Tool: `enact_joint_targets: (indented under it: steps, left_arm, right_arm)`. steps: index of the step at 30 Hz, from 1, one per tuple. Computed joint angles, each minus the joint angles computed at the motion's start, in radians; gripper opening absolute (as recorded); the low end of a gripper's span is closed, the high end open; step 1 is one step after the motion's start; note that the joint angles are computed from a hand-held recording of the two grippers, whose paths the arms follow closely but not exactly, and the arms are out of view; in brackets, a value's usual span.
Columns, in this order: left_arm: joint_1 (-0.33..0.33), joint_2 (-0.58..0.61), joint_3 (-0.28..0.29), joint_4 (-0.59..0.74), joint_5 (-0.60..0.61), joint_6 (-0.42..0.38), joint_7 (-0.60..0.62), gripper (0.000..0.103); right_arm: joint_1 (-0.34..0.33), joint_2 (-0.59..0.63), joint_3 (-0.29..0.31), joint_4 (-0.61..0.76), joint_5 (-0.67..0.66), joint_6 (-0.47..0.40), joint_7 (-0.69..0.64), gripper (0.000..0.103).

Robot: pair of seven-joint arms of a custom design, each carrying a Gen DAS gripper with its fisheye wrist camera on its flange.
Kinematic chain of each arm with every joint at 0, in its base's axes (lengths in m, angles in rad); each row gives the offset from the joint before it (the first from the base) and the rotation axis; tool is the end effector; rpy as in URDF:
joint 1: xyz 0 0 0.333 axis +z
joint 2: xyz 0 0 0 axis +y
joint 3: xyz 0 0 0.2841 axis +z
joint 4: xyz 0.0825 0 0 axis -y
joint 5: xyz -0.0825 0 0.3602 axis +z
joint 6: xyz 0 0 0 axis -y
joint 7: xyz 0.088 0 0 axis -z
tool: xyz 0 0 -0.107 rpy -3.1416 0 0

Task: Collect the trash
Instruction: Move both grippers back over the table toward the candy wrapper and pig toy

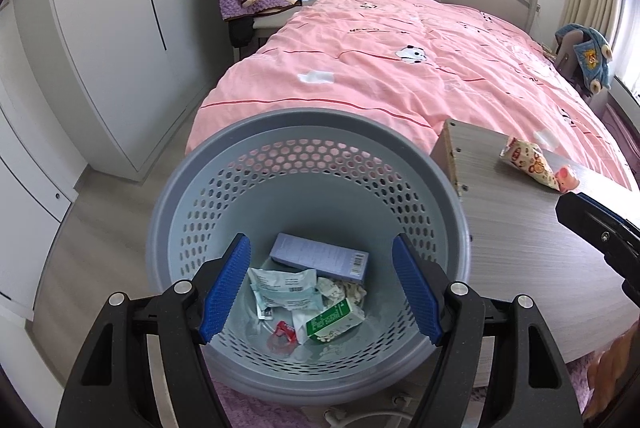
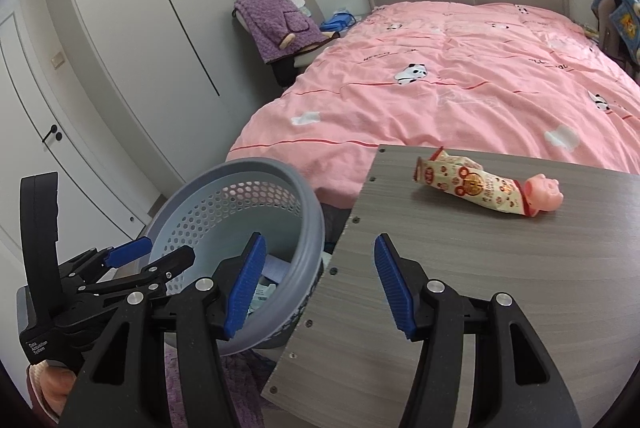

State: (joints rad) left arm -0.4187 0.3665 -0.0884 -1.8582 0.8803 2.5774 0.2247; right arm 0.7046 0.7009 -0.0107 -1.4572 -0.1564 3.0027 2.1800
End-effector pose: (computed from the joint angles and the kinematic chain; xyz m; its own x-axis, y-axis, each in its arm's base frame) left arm 0.5468 -0.3144 0.3413 0.1774 -0.9841 -0.0116 -0.7850 -0.1344 -0.6047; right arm 0.5525 0.4769 0.3600 0.3434 -0.8867 -0.3096 -0.7298 -0.0445 -0.6822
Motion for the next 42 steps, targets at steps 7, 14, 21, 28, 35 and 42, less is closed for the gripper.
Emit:
enact_joint_targets:
  steps: [7,14,21,28,35,42]
  left_arm:
    - [-0.014,0.031,-0.005,0.048,-0.02,-0.006,0.032,0.07]
    - [-0.037,0.068,0.001,0.101,-0.043,-0.011,0.065,0.07]
    - [-0.054,0.094,0.009,0.139,-0.063,-0.012,0.095,0.07]
    - [-0.072,0.139,0.015,0.202,-0.091,-0.021,0.141,0.07]
    - [-0.094,0.206,0.022,0.299,-0.136,-0.039,0.209,0.07]
    - [-0.113,0.327,0.025,0.476,-0.213,-0.059,0.322,0.07]
  right_arm:
    - [0.015,-0.05,-0.049,-0.093,-0.01,0.045,0.047,0.056]
    - [0.018,-0.078,-0.079,-0.15,-0.017,0.074,0.081,0.056]
    - [0.033,-0.091,-0.116,-0.18,-0.03,0.089,0.113,0.056]
    - [0.031,-0.1,-0.135,-0.208,-0.037,0.098,0.135,0.056]
    - [0.015,-0.102,-0.144,-0.233,-0.03,0.102,0.148,0.056]
    - [0.017,-0.09,-0.185,-0.236,-0.036,0.083,0.184,0.056]
